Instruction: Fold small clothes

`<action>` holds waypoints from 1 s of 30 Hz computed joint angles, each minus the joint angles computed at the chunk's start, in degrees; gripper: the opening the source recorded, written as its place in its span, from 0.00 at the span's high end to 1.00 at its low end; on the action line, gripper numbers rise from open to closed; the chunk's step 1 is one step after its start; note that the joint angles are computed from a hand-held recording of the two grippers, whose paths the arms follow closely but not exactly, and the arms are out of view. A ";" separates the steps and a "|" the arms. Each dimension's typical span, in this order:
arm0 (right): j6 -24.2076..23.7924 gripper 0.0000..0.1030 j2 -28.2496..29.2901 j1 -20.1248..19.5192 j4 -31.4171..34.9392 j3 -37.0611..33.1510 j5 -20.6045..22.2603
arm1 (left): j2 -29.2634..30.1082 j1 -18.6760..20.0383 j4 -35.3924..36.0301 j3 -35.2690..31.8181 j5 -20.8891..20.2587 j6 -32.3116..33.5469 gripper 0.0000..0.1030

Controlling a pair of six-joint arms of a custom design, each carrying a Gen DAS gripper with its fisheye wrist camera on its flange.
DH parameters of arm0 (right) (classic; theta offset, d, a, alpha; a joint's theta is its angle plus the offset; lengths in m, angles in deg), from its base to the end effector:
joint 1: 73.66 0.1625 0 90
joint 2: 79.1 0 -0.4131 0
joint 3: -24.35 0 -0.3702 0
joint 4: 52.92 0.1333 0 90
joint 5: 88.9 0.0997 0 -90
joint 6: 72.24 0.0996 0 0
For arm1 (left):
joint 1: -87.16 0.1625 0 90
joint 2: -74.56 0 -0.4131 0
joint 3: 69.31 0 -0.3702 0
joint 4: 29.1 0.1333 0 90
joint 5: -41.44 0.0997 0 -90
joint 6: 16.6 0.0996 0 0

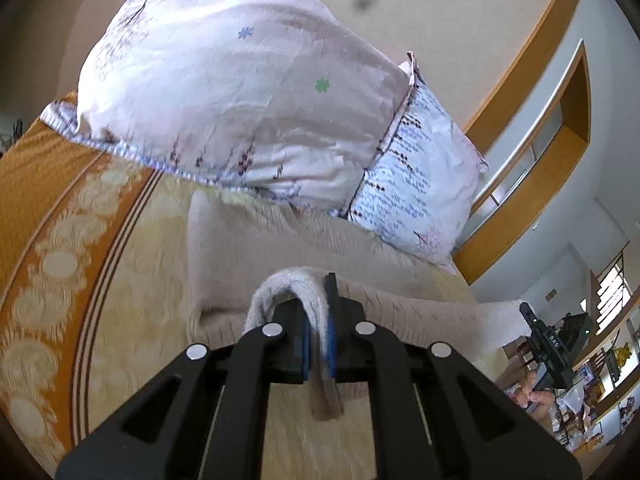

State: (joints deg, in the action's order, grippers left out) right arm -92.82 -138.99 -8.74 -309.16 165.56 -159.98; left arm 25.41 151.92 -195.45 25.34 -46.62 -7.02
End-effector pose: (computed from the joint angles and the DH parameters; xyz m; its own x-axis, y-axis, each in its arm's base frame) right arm -0.0051 -0.4015 0.2449 -0.9435 0.0733 0.3233 -0.3142 0.1132 -0.9426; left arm -0.1605 -0.6610 0.1766 -0.8378 0.5340 -0.1140 0.5127 0.6974 -0.5008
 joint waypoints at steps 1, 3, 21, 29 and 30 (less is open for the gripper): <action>-0.10 0.92 -0.55 0.80 1.43 -0.91 -0.93 | 0.74 -0.23 0.45 -1.42 0.47 0.26 0.94; -0.34 0.92 -1.38 2.73 4.38 -3.41 -3.21 | 2.54 -0.65 1.19 -4.61 1.49 0.87 0.94; 9.92 0.92 3.14 5.06 36.65 -28.46 -19.49 | 23.77 3.14 19.22 -35.62 6.84 -9.49 0.94; 19.24 0.78 2.87 4.42 51.27 -36.35 -18.33 | 29.25 4.02 27.26 -45.90 5.13 -16.13 0.90; 19.62 0.74 2.92 4.35 51.86 -36.84 -17.80 | 29.48 3.94 27.18 -46.16 5.53 -16.10 0.89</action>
State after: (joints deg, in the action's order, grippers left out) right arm -73.20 -136.07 -4.39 -257.30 128.73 -177.79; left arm 54.89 155.87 -168.27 -20.82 -41.08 -23.11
